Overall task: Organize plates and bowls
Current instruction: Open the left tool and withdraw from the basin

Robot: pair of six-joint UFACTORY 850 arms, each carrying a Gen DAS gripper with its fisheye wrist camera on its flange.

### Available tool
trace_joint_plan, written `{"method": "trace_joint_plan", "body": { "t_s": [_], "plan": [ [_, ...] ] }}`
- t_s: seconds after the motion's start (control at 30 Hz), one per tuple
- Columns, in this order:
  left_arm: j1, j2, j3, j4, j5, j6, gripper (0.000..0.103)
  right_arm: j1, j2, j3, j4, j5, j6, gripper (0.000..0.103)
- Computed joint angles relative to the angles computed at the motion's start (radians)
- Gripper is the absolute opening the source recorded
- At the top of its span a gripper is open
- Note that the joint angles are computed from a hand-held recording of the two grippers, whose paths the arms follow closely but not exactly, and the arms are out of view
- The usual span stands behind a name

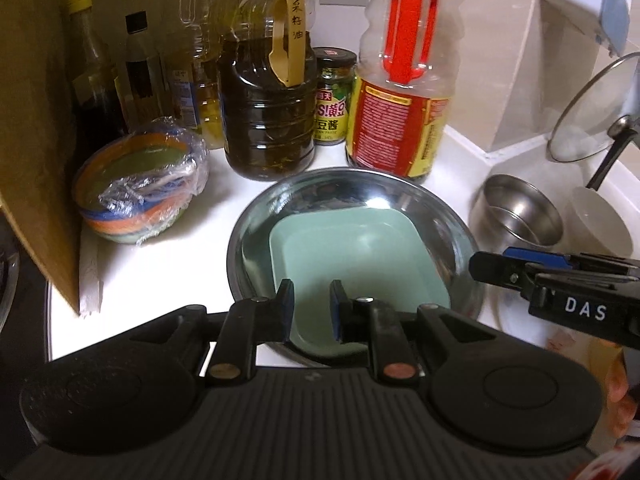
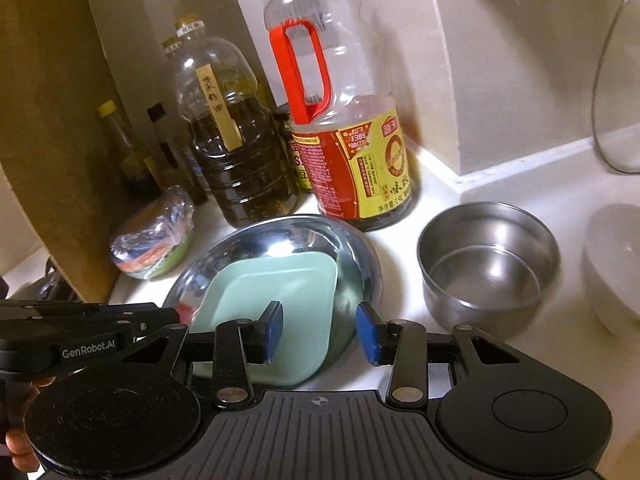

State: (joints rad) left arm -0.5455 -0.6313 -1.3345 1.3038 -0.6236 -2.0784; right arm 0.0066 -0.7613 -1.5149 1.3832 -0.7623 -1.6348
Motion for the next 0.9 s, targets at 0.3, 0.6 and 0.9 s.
{"method": "trace_joint_plan", "body": {
  "t_s": [0.3, 0.6, 0.9],
  "plan": [
    [-0.074, 0.030, 0.026, -0.076, -0.046, 0.003, 0.018, -0.063, 0.094, 0.123, -0.024, -0.028, -0.025, 0.042],
    [-0.142, 0.042, 0.036, -0.144, -0.073, -0.006, 0.018, -0.117, 0.147, 0.193, -0.085, -0.051, -0.016, 0.042],
    [-0.191, 0.025, 0.013, -0.185, -0.080, 0.003, 0.018, -0.155, 0.185, 0.242, -0.138, -0.064, -0.021, 0.042]
  ]
}}
